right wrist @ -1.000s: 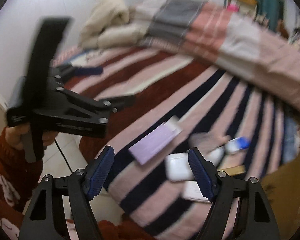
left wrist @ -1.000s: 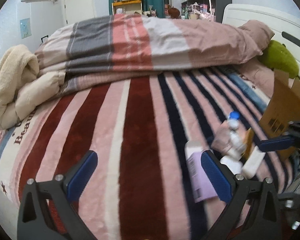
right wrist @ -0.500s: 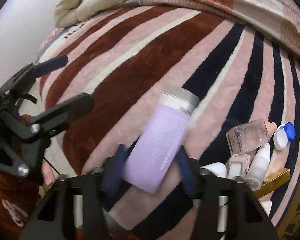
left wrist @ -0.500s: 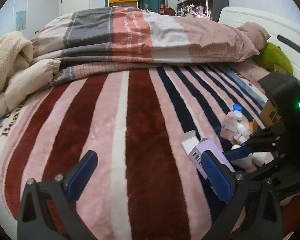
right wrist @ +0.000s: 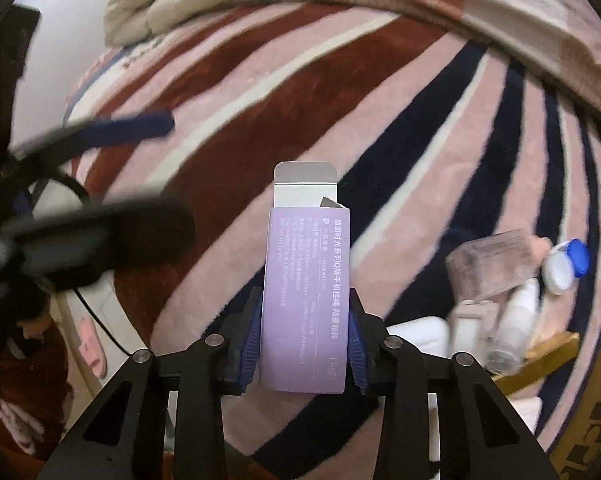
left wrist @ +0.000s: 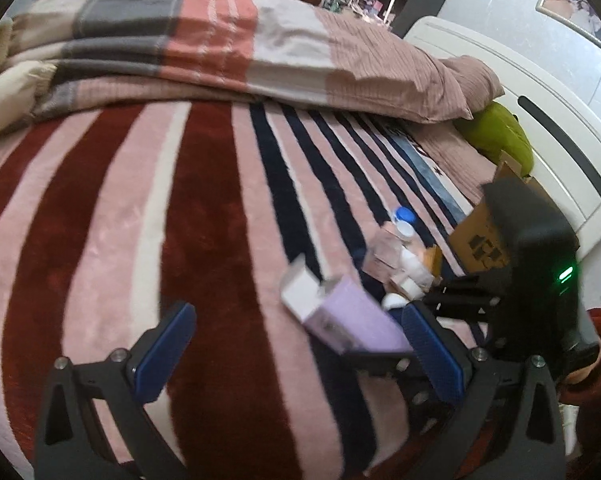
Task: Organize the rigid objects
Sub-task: 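Carry the lavender box into the cardboard box and open the right gripper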
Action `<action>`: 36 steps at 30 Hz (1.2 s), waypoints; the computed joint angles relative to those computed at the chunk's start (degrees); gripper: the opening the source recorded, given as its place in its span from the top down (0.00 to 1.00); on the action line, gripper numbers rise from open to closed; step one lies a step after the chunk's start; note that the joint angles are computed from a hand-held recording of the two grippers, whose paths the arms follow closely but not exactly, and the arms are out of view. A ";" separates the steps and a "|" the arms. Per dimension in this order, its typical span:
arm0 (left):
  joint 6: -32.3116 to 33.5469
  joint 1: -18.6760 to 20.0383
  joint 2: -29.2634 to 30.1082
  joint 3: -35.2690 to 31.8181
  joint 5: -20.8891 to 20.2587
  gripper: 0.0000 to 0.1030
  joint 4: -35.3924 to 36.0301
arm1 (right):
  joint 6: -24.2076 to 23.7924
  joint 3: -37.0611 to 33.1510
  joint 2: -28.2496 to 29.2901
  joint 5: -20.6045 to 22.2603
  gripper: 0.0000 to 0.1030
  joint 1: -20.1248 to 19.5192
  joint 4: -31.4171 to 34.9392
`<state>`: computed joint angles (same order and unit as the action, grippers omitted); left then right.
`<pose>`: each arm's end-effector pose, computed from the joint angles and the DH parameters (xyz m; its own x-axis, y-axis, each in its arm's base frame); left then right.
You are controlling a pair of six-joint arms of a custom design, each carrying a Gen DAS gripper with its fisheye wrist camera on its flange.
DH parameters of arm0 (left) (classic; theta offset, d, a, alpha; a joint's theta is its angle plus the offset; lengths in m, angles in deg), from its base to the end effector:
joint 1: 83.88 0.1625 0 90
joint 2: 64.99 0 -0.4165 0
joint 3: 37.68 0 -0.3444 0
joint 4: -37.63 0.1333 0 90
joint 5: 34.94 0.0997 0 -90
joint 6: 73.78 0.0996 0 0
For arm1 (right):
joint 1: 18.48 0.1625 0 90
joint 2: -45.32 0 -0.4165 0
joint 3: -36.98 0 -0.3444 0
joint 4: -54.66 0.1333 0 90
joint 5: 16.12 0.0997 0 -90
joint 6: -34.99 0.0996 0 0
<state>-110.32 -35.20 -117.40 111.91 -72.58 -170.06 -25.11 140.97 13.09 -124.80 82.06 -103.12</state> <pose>-0.0557 -0.3847 0.1288 -0.8839 -0.2623 -0.3873 0.1147 0.6812 -0.7231 0.2009 -0.5252 -0.0435 -0.3040 -0.9475 0.0991 -0.8948 0.3197 0.3116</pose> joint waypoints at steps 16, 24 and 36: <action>12.70 -4.62 1.80 -25.44 -11.60 0.57 14.28 | -1.94 -2.34 -21.42 17.31 0.68 -3.57 14.32; 19.75 -2.23 14.14 -50.58 -19.80 0.58 29.59 | 2.61 -12.87 -23.61 17.04 0.68 -8.10 20.44; 17.49 0.39 22.17 -65.85 -21.86 0.22 46.60 | 7.35 -22.37 -18.86 5.06 0.54 -9.85 24.70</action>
